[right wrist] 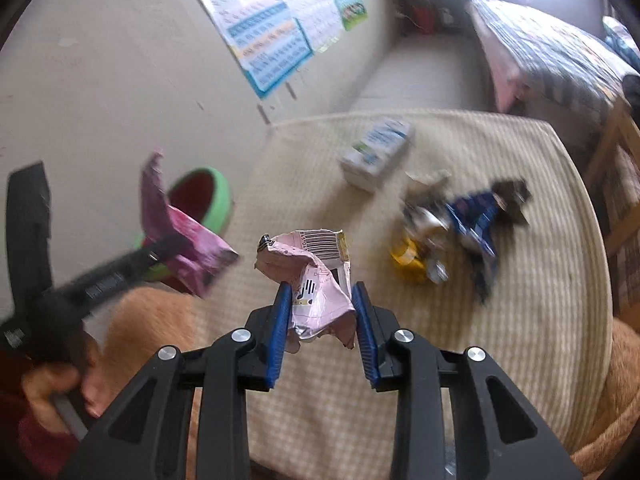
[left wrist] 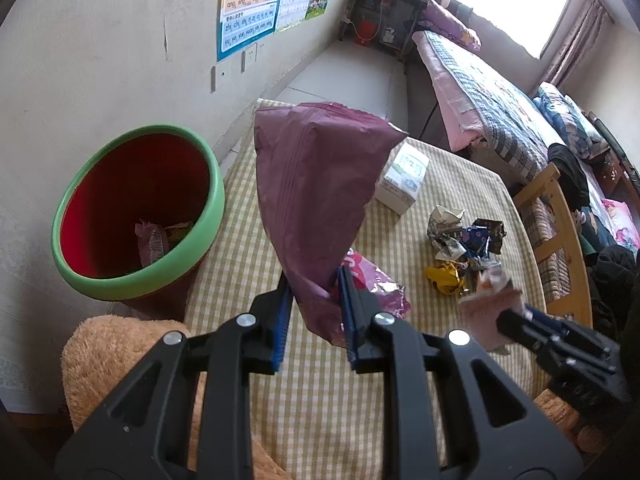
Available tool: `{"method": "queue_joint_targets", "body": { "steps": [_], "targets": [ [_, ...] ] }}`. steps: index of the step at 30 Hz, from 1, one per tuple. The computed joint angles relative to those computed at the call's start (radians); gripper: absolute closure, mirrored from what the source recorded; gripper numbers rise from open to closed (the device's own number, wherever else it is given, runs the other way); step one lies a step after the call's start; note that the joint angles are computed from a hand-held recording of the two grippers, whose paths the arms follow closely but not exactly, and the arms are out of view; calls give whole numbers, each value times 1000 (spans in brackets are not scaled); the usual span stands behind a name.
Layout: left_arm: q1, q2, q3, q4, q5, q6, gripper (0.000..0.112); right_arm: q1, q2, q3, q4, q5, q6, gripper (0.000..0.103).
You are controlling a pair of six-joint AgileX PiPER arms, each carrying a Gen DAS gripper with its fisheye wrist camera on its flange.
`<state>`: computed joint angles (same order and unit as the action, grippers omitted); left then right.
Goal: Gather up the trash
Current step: 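Carry the purple bag and pink-and-white wrapper over the green bin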
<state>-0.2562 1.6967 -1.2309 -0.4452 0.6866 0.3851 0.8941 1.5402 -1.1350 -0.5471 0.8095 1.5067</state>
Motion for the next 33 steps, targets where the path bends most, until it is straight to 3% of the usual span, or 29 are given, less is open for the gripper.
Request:
{"method": "queue_joint_targets", "body": {
  "steps": [11, 33],
  "targets": [
    [105, 7, -22, -27, 1, 39, 92, -53, 161, -255, 68, -10, -210, 72],
    [306, 55, -66, -40, 24, 71, 92, -89, 486, -722, 269, 58, -532, 72]
  ]
}}
